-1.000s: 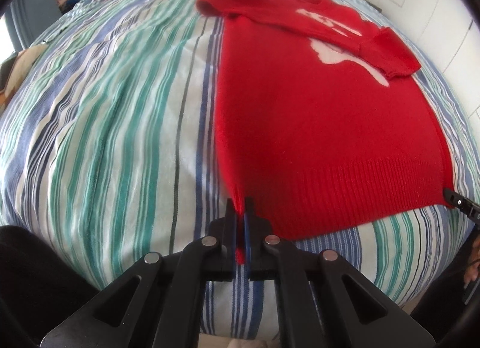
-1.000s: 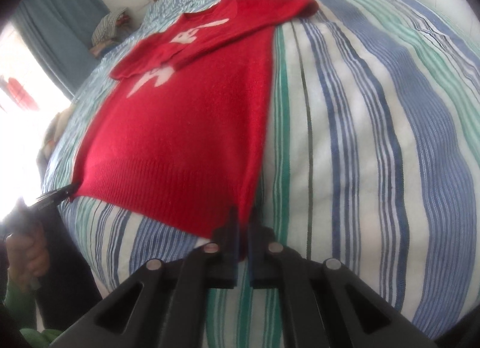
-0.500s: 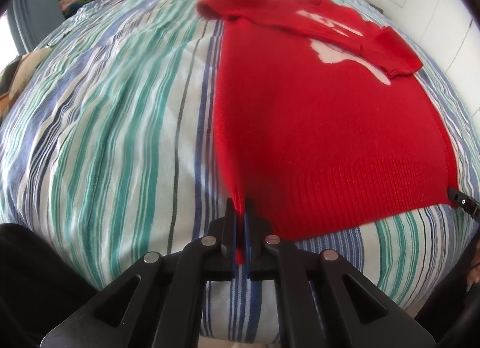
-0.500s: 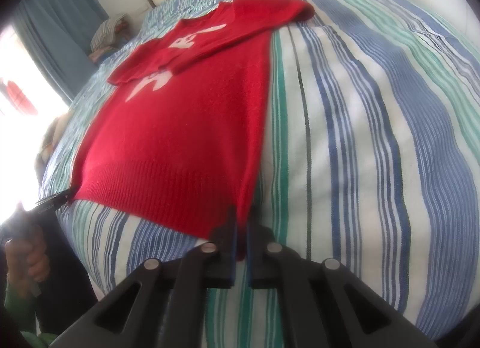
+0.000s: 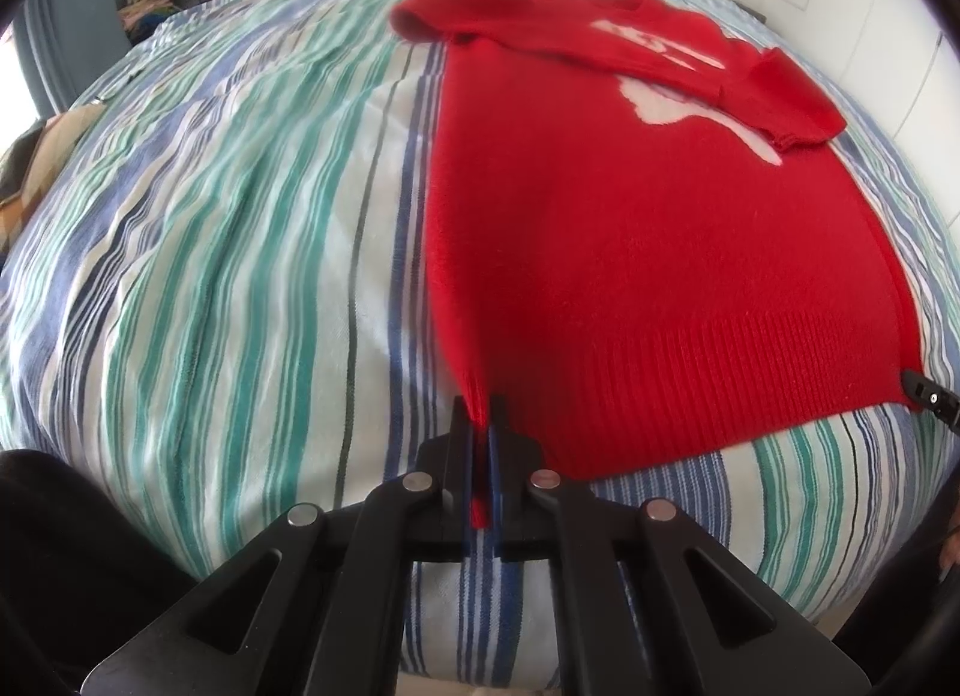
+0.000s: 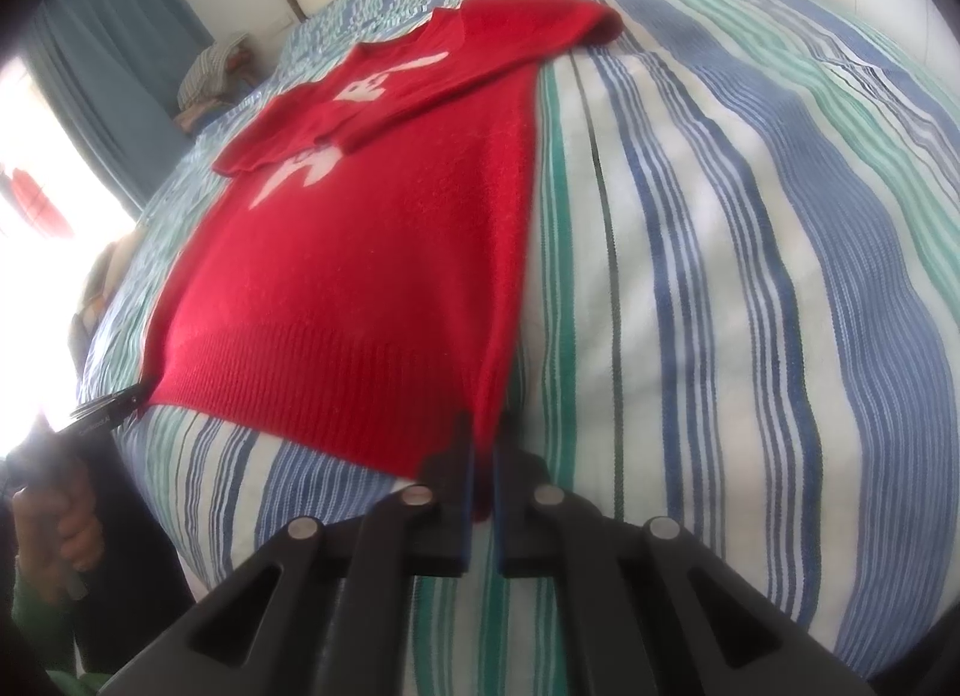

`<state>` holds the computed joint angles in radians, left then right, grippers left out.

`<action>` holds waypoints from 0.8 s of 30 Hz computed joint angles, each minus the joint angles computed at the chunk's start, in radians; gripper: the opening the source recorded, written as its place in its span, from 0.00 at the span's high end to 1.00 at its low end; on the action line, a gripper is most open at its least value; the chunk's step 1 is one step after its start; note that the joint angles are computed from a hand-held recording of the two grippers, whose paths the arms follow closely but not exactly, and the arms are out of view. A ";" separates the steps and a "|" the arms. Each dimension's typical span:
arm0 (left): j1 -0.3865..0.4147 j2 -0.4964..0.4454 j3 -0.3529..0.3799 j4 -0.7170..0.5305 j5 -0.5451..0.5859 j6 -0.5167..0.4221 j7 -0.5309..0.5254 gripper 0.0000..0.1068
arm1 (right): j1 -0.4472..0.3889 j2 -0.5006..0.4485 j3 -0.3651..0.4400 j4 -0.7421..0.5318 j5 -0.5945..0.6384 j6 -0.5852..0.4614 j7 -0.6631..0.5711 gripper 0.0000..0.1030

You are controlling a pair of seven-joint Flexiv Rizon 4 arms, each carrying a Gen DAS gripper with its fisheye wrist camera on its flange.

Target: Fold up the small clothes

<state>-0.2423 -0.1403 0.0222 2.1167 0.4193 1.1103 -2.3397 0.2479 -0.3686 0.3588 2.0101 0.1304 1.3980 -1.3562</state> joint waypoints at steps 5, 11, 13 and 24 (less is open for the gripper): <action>0.000 0.000 -0.001 -0.003 0.003 -0.007 0.003 0.97 | 0.005 0.000 -0.005 0.000 -0.001 -0.001 0.006 0.98; 0.002 0.000 -0.006 -0.011 -0.014 -0.029 0.014 0.97 | -0.009 -0.002 0.010 -0.009 0.020 -0.009 0.006 0.97; 0.005 0.000 -0.007 -0.009 -0.027 -0.029 0.022 0.97 | -0.031 -0.006 0.033 -0.022 0.049 -0.019 -0.014 0.96; 0.000 0.031 -0.008 -0.015 0.002 -0.085 0.014 0.62 | -0.071 0.024 0.068 -0.052 0.208 -0.099 -0.116 0.87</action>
<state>-0.2419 -0.1089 0.0137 2.1021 0.4215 1.0252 -2.3259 0.1772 -0.3441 0.4264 1.9582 0.3381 1.2988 -1.4727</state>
